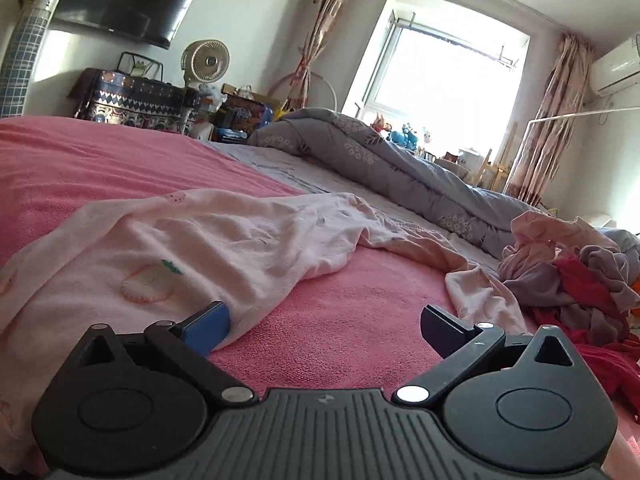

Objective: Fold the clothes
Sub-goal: 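Grasp the pants leg end with the left gripper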

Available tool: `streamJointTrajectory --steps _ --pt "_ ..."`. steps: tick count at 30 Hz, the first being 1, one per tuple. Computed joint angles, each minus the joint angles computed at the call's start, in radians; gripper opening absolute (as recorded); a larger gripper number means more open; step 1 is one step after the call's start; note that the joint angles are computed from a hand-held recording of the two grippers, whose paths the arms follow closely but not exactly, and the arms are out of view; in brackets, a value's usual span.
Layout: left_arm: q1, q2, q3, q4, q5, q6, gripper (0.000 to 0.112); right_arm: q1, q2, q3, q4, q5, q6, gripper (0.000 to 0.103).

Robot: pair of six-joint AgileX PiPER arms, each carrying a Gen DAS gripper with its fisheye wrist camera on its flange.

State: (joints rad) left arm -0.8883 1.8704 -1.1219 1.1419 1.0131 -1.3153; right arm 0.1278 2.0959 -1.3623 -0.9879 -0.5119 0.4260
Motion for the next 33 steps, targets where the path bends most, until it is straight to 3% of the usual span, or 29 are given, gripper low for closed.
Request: streamJointTrajectory --steps 3,7,11,17,22,25,29,33 --pt "-0.049 0.034 0.002 -0.019 -0.027 0.005 0.103 -0.034 -0.035 0.072 -0.040 -0.082 0.003 0.103" --pt "-0.072 0.108 -0.017 0.052 -0.058 -0.049 0.103 -0.063 -0.104 0.162 -0.036 -0.099 -0.020 0.103" --pt "-0.108 0.232 -0.050 0.184 0.060 -0.129 0.103 -0.079 -0.154 0.219 -0.008 -0.099 -0.047 0.103" --pt "-0.148 0.326 -0.068 0.279 0.140 -0.164 0.103 -0.096 -0.202 0.275 -0.014 -0.120 -0.069 0.103" --pt "-0.157 0.289 -0.040 0.308 0.176 -0.278 0.103 -0.109 -0.219 0.296 -0.051 -0.134 -0.069 0.103" --pt "-0.153 0.259 -0.016 0.336 0.167 -0.365 0.103 -0.138 -0.233 0.297 -0.174 -0.168 0.056 0.103" --pt "-0.166 0.180 0.045 0.370 0.161 -0.486 0.103 -0.227 -0.252 0.296 -0.429 -0.320 0.293 0.103" --pt "-0.159 0.106 0.093 0.425 0.150 -0.576 0.103 -0.298 -0.273 0.338 -0.559 -0.451 0.306 0.103"
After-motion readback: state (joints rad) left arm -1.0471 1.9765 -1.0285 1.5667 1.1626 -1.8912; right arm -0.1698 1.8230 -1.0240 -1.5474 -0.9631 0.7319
